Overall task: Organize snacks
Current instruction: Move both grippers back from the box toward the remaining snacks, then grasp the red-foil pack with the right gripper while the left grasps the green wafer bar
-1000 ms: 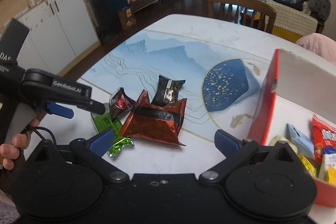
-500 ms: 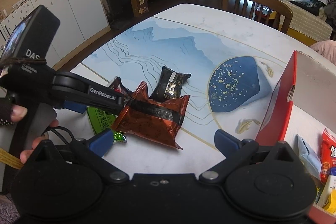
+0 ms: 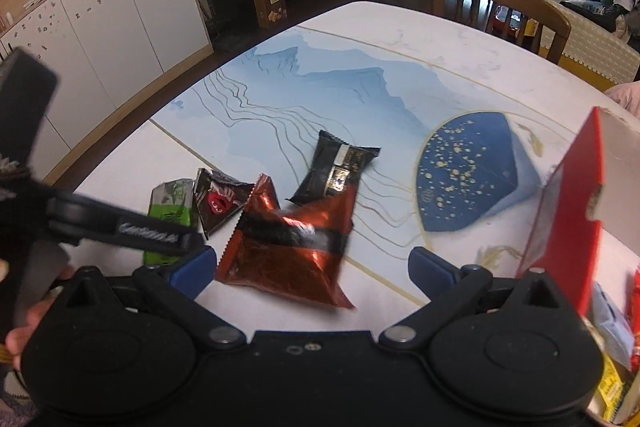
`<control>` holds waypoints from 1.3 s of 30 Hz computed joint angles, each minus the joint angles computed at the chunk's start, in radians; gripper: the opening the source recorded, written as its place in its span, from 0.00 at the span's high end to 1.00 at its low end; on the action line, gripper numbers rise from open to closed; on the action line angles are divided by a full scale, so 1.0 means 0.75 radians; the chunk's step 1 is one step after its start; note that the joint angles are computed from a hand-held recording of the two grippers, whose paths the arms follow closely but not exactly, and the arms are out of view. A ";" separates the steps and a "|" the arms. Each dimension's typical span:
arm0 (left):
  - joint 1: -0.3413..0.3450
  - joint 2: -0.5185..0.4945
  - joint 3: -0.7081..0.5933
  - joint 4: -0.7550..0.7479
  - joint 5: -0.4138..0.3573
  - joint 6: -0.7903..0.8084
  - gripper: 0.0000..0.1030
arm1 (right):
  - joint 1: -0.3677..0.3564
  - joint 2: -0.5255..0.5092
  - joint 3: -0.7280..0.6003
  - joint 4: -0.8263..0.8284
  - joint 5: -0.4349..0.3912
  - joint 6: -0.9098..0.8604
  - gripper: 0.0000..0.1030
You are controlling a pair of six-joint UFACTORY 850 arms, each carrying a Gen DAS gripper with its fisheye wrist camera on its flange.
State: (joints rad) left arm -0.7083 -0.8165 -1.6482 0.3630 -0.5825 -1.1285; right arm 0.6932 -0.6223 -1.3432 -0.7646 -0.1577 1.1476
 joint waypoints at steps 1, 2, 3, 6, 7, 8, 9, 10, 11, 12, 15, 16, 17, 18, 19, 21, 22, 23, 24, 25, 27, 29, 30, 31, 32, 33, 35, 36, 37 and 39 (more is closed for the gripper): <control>0.002 0.012 0.021 0.012 0.007 -0.005 0.22 | 0.002 -0.016 -0.017 0.026 -0.006 -0.021 0.01; 0.002 0.022 0.040 0.030 0.012 -0.013 0.22 | 0.004 -0.033 -0.035 0.055 -0.012 -0.047 0.01; 0.001 0.031 0.057 0.048 0.020 -0.017 0.22 | 0.008 -0.051 -0.055 0.060 -0.027 -0.052 0.02; -0.003 0.047 0.087 0.072 0.037 0.011 0.23 | 0.016 -0.104 -0.107 0.044 -0.066 -0.038 0.03; -0.004 0.053 0.098 0.084 0.046 0.014 0.23 | 0.018 -0.121 -0.123 0.034 -0.080 -0.026 0.03; -0.007 0.058 0.108 0.102 0.049 0.008 0.23 | 0.018 -0.136 -0.138 0.040 -0.089 -0.027 0.03; -0.009 0.059 0.111 0.125 0.045 0.000 0.23 | 0.016 -0.151 -0.153 0.066 -0.093 -0.043 0.03; -0.011 0.057 0.110 0.144 0.039 -0.001 0.23 | 0.014 -0.163 -0.166 0.106 -0.093 -0.071 0.03; -0.012 0.056 0.111 0.158 0.041 0.001 0.26 | 0.012 -0.174 -0.179 0.152 -0.091 -0.108 0.03; -0.012 0.056 0.112 0.178 0.042 -0.005 0.30 | 0.011 -0.183 -0.190 0.177 -0.089 -0.128 0.04; -0.007 0.062 0.123 0.203 0.063 -0.004 0.33 | 0.009 -0.206 -0.216 0.204 -0.100 -0.125 0.06; -0.007 0.066 0.131 0.211 0.075 -0.004 0.33 | 0.007 -0.209 -0.218 0.244 -0.094 -0.151 0.08; -0.007 0.071 0.138 0.220 0.087 -0.001 0.36 | 0.004 -0.211 -0.219 0.288 -0.090 -0.184 0.09; -0.006 0.072 0.141 0.228 0.100 0.007 0.40 | 0.004 -0.212 -0.218 0.309 -0.090 -0.197 0.10; -0.009 0.076 0.147 0.238 0.111 0.016 0.42 | 0.007 -0.210 -0.215 0.274 -0.088 -0.160 0.11; -0.011 0.079 0.154 0.246 0.129 0.045 0.46 | 0.011 -0.208 -0.210 0.238 -0.082 -0.129 0.17; -0.012 0.079 0.154 0.249 0.134 0.056 0.48 | 0.012 -0.205 -0.205 0.227 -0.076 -0.117 0.22; -0.013 0.081 0.155 0.252 0.138 0.064 0.51 | 0.014 -0.202 -0.202 0.225 -0.073 -0.111 0.24; -0.012 0.080 0.155 0.251 0.145 0.072 0.55 | 0.015 -0.199 -0.200 0.232 -0.069 -0.114 0.29; -0.010 0.082 0.157 0.244 0.150 0.082 0.56 | 0.015 -0.195 -0.196 0.240 -0.064 -0.114 0.33; -0.004 0.087 0.164 0.227 0.167 0.096 0.58 | 0.020 -0.185 -0.186 0.175 -0.065 -0.034 0.36; 0.001 0.092 0.172 0.213 0.182 0.105 0.58 | 0.028 -0.174 -0.177 0.102 -0.073 0.050 0.39; 0.003 0.094 0.174 0.204 0.185 0.113 0.59 | 0.031 -0.167 -0.168 0.059 -0.072 0.102 0.41; 0.006 0.094 0.173 0.188 0.189 0.127 0.59 | 0.034 -0.159 -0.159 0.022 -0.072 0.150 0.43; 0.009 0.097 0.177 0.172 0.196 0.138 0.59 | 0.037 -0.151 -0.150 -0.027 -0.074 0.207 0.44; 0.013 0.101 0.184 0.153 0.206 0.148 0.59 | 0.042 -0.144 -0.142 -0.077 -0.078 0.264 0.45; 0.022 0.110 0.194 0.103 0.223 0.183 0.59 | 0.053 -0.130 -0.126 -0.172 -0.099 0.376 0.47; 0.027 0.116 0.202 0.075 0.233 0.203 0.59 | 0.059 -0.123 -0.120 -0.208 -0.112 0.423 0.47; 0.031 0.121 0.210 0.055 0.243 0.216 0.59 | 0.063 -0.116 -0.111 -0.239 -0.119 0.463 0.48; 0.035 0.136 0.227 0.029 0.255 0.229 0.59 | 0.071 -0.098 -0.093 -0.284 -0.132 0.532 0.50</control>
